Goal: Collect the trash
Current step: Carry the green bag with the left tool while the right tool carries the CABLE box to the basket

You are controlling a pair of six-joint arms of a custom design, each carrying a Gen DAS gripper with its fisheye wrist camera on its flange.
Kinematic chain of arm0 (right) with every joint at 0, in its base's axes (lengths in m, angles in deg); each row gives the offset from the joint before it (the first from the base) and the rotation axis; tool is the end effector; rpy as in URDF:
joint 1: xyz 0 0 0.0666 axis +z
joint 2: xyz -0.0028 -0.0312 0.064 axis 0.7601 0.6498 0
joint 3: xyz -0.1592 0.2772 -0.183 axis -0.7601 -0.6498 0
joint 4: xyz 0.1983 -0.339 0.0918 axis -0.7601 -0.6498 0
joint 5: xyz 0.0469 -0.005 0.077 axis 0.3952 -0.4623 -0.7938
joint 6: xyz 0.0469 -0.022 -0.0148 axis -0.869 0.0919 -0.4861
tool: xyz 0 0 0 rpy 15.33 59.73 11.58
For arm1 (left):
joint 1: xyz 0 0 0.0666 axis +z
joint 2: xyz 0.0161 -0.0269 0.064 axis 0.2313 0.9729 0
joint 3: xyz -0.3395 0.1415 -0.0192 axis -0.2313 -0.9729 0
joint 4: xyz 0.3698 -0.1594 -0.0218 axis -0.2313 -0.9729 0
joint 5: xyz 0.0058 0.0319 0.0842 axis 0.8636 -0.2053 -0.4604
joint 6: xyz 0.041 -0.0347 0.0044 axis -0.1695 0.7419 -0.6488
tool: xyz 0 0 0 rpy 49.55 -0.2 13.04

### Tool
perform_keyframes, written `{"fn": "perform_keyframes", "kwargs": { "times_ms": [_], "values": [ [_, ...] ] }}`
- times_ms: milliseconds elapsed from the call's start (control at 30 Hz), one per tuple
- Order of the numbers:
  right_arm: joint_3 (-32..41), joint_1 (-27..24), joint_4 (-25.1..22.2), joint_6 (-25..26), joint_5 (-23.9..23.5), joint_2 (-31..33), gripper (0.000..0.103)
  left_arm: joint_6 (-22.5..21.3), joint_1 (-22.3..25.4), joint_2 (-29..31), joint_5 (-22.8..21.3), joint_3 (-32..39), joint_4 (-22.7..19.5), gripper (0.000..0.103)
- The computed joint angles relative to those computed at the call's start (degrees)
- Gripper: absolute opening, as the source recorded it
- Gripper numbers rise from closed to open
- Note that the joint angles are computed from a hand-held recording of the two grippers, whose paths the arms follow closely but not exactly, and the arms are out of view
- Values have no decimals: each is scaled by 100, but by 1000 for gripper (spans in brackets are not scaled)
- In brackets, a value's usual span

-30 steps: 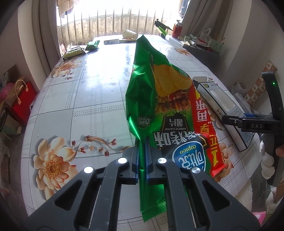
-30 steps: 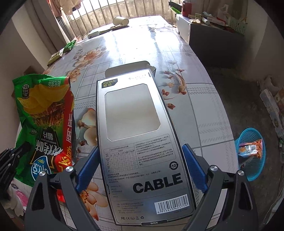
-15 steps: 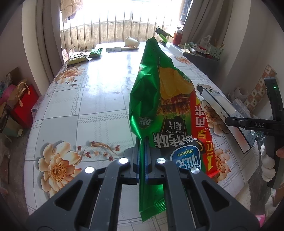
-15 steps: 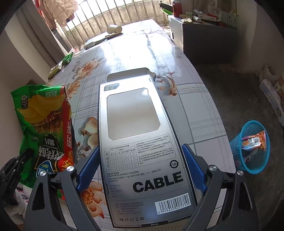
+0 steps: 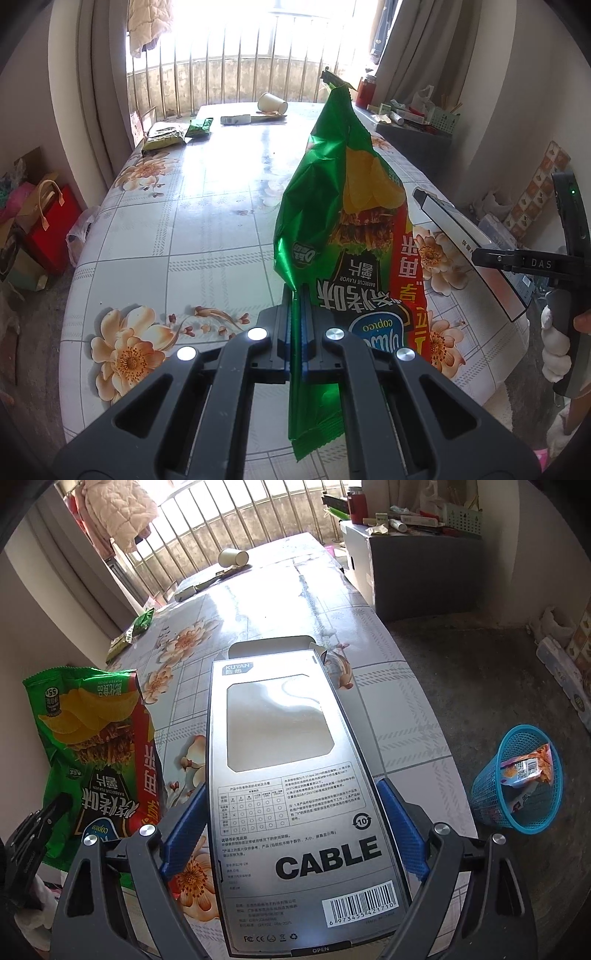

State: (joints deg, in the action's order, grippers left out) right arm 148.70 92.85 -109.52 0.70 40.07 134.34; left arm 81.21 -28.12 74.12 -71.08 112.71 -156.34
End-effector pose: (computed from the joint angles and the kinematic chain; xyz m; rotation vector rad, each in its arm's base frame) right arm 0.3801 0.3558 0.5753 -0.2222 2.6254 0.4139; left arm 0.2263 -0.1785 0.6183 -0.2320 2.3708 -0.0679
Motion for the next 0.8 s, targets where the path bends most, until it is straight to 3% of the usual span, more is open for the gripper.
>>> {"fn": "perform_keyframes", "kwargs": {
  "times_ms": [367, 533, 800],
  "values": [
    [-512, 20, 19, -200, 59, -465, 83, 87, -269, 67, -231, 298, -73, 2],
    [-647, 49, -246, -100, -165, -357, 83, 105, -214, 14, -23, 199, -27, 2],
    [-169, -40, -416, -74, -194, 65, 89, 69, -131, 15, 135, 166, 32, 2]
  ]
}}
